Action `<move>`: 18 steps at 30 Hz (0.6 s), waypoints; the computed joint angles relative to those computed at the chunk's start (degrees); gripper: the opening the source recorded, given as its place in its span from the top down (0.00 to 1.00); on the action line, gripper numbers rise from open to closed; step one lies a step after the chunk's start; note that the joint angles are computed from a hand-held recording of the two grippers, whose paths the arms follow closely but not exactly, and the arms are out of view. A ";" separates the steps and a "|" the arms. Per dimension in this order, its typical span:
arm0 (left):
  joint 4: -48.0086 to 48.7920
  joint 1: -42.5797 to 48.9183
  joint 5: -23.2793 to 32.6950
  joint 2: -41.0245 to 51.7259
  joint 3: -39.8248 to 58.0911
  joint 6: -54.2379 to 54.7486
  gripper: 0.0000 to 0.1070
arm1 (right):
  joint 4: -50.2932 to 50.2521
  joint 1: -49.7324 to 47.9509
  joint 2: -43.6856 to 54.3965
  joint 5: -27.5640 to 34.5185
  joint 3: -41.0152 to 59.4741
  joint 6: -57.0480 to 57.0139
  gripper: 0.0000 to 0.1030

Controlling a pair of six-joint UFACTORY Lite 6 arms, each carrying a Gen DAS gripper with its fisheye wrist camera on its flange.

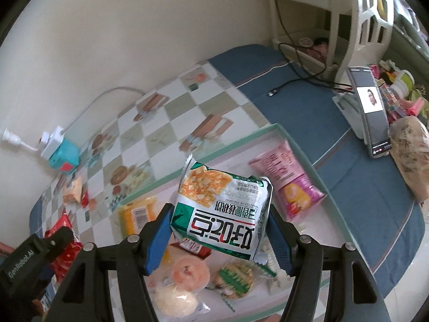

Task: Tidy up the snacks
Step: 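Carry the red bag and pouch over the white tray and open both tools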

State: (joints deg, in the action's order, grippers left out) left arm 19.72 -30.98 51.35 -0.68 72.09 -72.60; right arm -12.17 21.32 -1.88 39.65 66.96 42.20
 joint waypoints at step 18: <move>-3.13 -0.21 -7.03 8.03 1.84 5.81 0.49 | 1.43 -6.15 4.12 -0.23 0.78 -2.48 0.32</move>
